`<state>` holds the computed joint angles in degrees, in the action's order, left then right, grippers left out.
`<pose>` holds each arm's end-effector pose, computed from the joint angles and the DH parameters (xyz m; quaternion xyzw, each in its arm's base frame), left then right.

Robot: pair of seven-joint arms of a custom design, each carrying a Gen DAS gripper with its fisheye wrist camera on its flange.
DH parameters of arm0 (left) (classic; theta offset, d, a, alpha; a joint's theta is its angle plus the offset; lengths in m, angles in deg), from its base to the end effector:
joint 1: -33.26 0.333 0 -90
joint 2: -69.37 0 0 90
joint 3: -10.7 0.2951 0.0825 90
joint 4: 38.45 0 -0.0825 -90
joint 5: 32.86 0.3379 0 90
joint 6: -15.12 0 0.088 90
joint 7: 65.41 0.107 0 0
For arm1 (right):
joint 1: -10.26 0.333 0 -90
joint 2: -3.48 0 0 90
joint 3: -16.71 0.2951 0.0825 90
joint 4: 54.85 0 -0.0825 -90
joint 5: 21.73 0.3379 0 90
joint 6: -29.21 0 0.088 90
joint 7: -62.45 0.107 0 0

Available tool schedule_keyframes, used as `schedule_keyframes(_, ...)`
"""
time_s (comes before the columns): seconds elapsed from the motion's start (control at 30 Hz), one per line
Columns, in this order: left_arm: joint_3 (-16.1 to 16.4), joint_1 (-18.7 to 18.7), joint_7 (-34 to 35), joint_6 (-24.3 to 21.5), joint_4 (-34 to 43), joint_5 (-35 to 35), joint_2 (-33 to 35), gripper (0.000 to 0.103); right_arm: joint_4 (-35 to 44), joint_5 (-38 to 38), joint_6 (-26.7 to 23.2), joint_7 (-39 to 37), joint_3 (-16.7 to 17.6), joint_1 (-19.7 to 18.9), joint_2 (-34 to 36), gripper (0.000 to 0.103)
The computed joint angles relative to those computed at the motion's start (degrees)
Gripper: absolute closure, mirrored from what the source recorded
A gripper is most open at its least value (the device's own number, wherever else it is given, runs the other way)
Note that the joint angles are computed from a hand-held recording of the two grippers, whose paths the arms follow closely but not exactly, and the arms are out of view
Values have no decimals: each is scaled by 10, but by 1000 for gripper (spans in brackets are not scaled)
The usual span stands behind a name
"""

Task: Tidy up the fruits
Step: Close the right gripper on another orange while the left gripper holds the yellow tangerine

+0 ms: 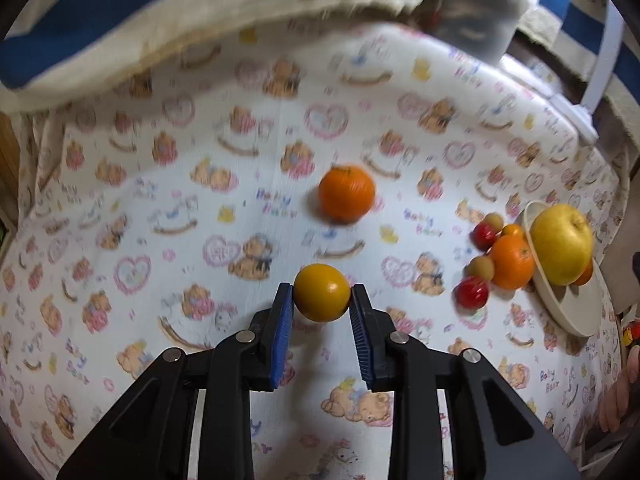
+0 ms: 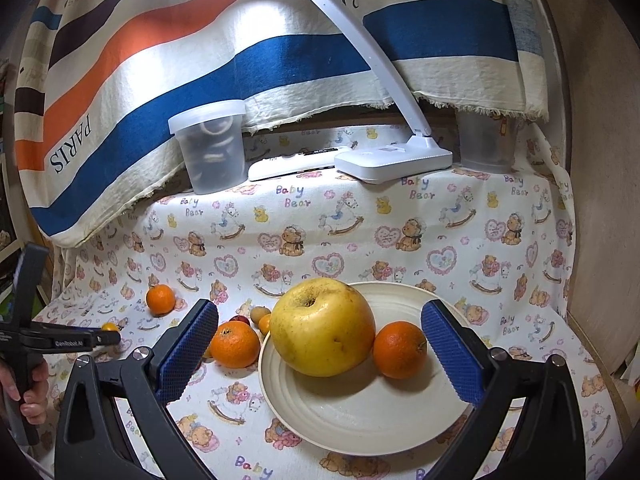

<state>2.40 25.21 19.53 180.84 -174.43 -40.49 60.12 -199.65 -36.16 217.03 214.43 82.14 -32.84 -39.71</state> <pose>0.4715 -0.1326 0.4727 -0.6373 0.6945 -0.2895 0.1663 0.3757 0.2600 0.4876 -0.5459 0.6192 -0.3766 0.4205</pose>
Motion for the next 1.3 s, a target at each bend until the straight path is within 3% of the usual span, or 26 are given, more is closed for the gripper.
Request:
schedule_keyframes(0.2,27,-46,70,104,-41,-64,-32,75,4,0,0,-6,-9,10,7,1)
schedule_keyframes(0.3,34,-57,73,161,-57,-67,-37,75,6,1,7,-17,-31,38,28,1)
schedule_keyframes(0.4,38,-57,62,198,-68,-49,-36,76,25,-13,1,-58,-74,95,97,1)
schedule_keyframes(0.47,22,-37,43,211,-70,-31,-33,76,50,-29,-24,-106,-126,168,172,5)
schedule_keyframes(0.53,16,-27,23,228,-75,-20,-30,75,83,30,-69,-214,-188,268,246,11)
schedule_keyframes(0.6,-17,9,4,252,-83,-11,-28,75,110,-20,-94,-191,-264,355,295,18)
schedule_keyframes(0.67,-90,85,-4,255,-84,-4,-32,75,147,-32,-136,-197,-279,382,330,29)
schedule_keyframes(0.7,-110,107,-10,256,-85,-2,-34,75,160,-59,-153,-178,-270,373,340,31)
schedule_keyframes(0.73,-111,109,-17,256,-86,4,-34,75,185,-92,-185,-157,-258,365,358,36)
schedule_keyframes(0.8,-61,61,-29,254,-86,23,-31,75,229,-127,-243,-143,-256,371,396,41)
schedule_keyframes(0.83,-51,51,-33,252,-85,28,-31,75,247,-148,-265,-132,-258,376,414,45)
schedule_keyframes(0.97,-20,20,-45,253,-86,50,-28,75,330,-251,-376,-71,-282,417,486,49)
schedule_keyframes(1.03,-41,39,-49,253,-87,53,-28,75,363,-294,-423,-42,-302,444,512,54)
schedule_keyframes(1.07,-43,41,-51,251,-86,55,-28,75,376,-297,-440,-41,-310,454,525,56)
schedule_keyframes(1.3,35,-35,-62,248,-86,72,-28,75,423,-290,-477,-57,-362,509,565,56)
